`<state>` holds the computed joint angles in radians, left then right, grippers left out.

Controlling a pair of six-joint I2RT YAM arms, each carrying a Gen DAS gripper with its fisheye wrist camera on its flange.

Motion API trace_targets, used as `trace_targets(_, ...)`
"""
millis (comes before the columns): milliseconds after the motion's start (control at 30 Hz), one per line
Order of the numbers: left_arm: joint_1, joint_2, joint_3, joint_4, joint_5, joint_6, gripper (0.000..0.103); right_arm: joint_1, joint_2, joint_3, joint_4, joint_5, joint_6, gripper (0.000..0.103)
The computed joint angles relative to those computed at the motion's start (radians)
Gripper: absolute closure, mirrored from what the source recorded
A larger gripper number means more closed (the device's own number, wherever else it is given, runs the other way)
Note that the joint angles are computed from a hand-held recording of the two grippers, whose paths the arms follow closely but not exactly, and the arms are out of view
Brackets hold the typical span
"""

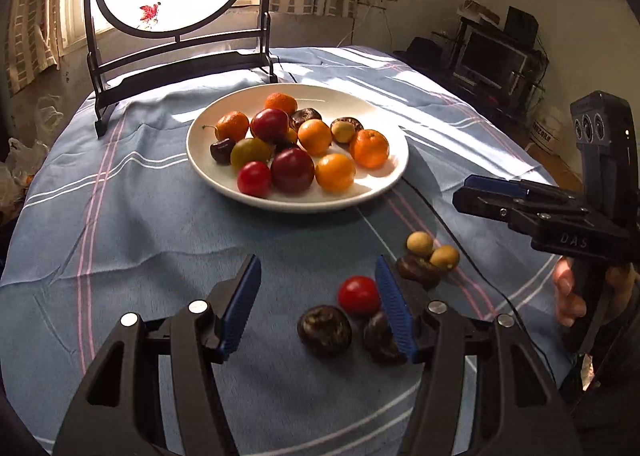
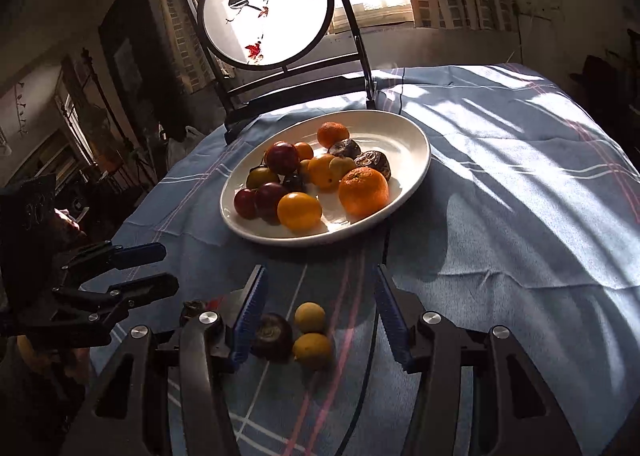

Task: Organize fruits
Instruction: 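Grasp a dark passion fruit with the left gripper while the right gripper grasps a yellow-green fruit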

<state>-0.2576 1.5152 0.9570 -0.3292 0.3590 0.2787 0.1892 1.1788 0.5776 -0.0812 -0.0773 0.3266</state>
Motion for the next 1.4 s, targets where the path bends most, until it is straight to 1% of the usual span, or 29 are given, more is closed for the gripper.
trace_targets(67,0.029,-0.05,-0.079,0.015,0.022,0.017,0.045,0.029,-0.085,-0.084,0.013,0.017,0.023,0.048)
trace_targets(100,0.037,-0.058,-0.106,0.025,0.014,0.02,0.045,0.036,-0.117,-0.11,0.009,0.013,0.036,0.048)
trace_targets(133,0.04,-0.055,-0.124,0.032,-0.002,0.024,0.045,0.021,-0.159,-0.141,0.021,-0.022,0.054,0.048)
trace_targets(167,0.041,-0.044,-0.134,0.039,-0.02,0.023,0.047,0.012,-0.212,-0.175,0.04,-0.027,0.074,0.048)
trace_targets(200,0.045,-0.026,-0.132,0.037,-0.027,0.023,0.053,0.009,-0.246,-0.196,0.05,-0.023,0.085,0.048)
trace_targets(233,0.044,-0.009,-0.126,0.031,-0.031,0.022,0.058,0.004,-0.254,-0.201,0.043,-0.028,0.087,0.048)
trace_targets(300,0.025,0.004,-0.125,0.042,-0.058,0.024,0.058,0.003,-0.244,-0.2,0.04,-0.028,0.094,0.048)
trace_targets(333,0.016,0.022,-0.108,0.027,-0.062,0.028,0.058,0.002,-0.243,-0.2,0.042,-0.035,0.093,0.048)
trace_targets(433,-0.014,0.049,-0.077,0.016,-0.086,0.026,0.058,-0.008,-0.219,-0.19,0.041,-0.055,0.094,0.048)
trace_targets(567,-0.047,0.105,-0.025,0.007,-0.114,0.008,0.058,-0.001,-0.19,-0.178,0.037,-0.049,0.092,0.048)
trace_targets(667,-0.048,0.121,-0.007,0.004,-0.103,-0.001,0.058,0.019,-0.145,-0.149,0.016,-0.031,0.082,0.048)
trace_targets(733,-0.034,0.114,-0.013,0.003,-0.077,-0.003,0.065,0.039,-0.109,-0.124,-0.008,-0.009,0.075,0.048)
trace_targets(767,-0.026,0.104,-0.024,0.008,-0.069,-0.006,0.065,0.056,-0.088,-0.108,-0.024,0.007,0.069,0.049)
trace_targets(800,-0.016,0.089,-0.038,0.013,-0.058,-0.008,0.066,0.08,-0.065,-0.088,-0.045,0.035,0.061,0.052)
trace_targets(900,0.013,0.038,-0.082,0.025,-0.026,-0.003,0.066,0.159,0.022,-0.011,-0.127,0.148,0.03,0.059)
trace_targets(933,0.022,0.028,-0.093,0.024,-0.016,0.003,0.066,0.171,0.048,0.012,-0.148,0.169,0.017,0.06)
trace_targets(1000,0.035,0.01,-0.114,0.029,-0.008,0.005,0.066,0.173,0.101,0.059,-0.178,0.189,-0.016,0.065)
trace_targets(1033,0.041,0.006,-0.119,0.03,-0.003,0.005,0.066,0.168,0.125,0.081,-0.19,0.202,-0.031,0.065)
trace_targets(1167,0.063,0.0,-0.123,0.036,0.025,-0.008,0.066,0.144,0.194,0.142,-0.205,0.172,-0.077,0.066)
trace_targets(1233,0.07,0.006,-0.12,0.039,0.031,-0.015,0.066,0.148,0.226,0.163,-0.209,0.162,-0.082,0.069)
trace_targets(1267,0.072,0.009,-0.117,0.038,0.035,-0.018,0.066,0.148,0.24,0.169,-0.207,0.148,-0.083,0.073)
trace_targets(1300,0.074,0.01,-0.116,0.039,0.036,-0.02,0.066,0.146,0.247,0.166,-0.199,0.136,-0.081,0.076)
trace_targets(1333,0.076,0.007,-0.118,0.043,0.037,-0.024,0.066,0.143,0.235,0.151,-0.183,0.132,-0.073,0.077)
trace_targets(1400,0.085,-0.008,-0.131,0.058,0.046,-0.033,0.066,0.126,0.194,0.114,-0.153,0.079,-0.052,0.077)
